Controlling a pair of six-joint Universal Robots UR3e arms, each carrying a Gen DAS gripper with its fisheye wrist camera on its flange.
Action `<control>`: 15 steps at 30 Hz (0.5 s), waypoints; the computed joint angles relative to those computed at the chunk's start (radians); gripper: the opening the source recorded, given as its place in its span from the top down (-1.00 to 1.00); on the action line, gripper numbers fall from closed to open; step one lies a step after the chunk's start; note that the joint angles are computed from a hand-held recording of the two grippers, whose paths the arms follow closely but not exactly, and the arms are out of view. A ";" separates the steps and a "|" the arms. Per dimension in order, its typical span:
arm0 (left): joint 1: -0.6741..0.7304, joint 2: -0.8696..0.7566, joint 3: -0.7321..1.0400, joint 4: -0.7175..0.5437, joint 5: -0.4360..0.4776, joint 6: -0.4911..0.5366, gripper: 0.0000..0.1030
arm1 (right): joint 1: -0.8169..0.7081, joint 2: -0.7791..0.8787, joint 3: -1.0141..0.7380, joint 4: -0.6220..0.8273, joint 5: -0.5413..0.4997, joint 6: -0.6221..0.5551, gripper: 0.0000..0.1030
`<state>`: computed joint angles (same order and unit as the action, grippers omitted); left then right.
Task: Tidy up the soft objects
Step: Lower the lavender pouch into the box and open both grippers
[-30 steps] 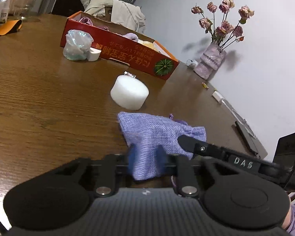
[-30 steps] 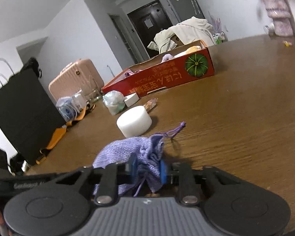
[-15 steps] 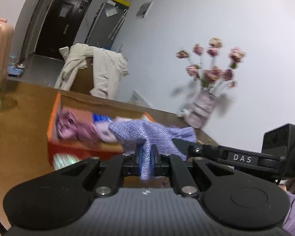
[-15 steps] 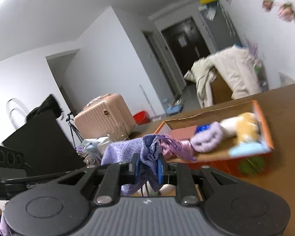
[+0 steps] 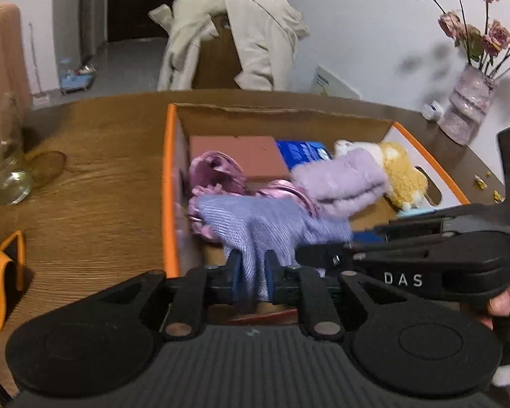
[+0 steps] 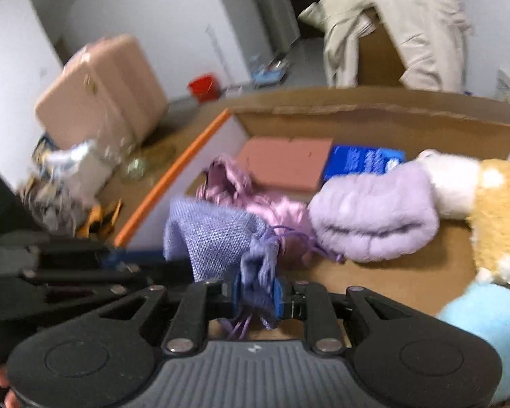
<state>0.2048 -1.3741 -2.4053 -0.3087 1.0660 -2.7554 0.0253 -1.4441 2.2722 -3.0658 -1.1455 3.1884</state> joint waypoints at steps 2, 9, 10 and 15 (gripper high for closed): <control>0.049 0.015 -0.039 0.065 -0.046 -0.017 0.64 | -0.005 0.024 -0.033 0.055 0.026 -0.006 0.64; -0.076 -0.159 0.054 0.223 0.092 -0.147 0.74 | -0.016 0.047 -0.076 0.142 0.094 -0.029 0.58; -0.089 -0.153 0.055 0.205 0.103 -0.136 0.74 | -0.007 0.040 -0.077 0.143 0.077 -0.022 0.57; -0.062 0.025 0.005 0.036 0.104 -0.075 0.74 | -0.071 -0.142 0.026 0.195 0.084 -0.030 0.10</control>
<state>0.1426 -1.3488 -2.4000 -0.2729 1.1704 -2.8300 -0.0454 -1.5862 2.2983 -2.8709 -1.0618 3.1589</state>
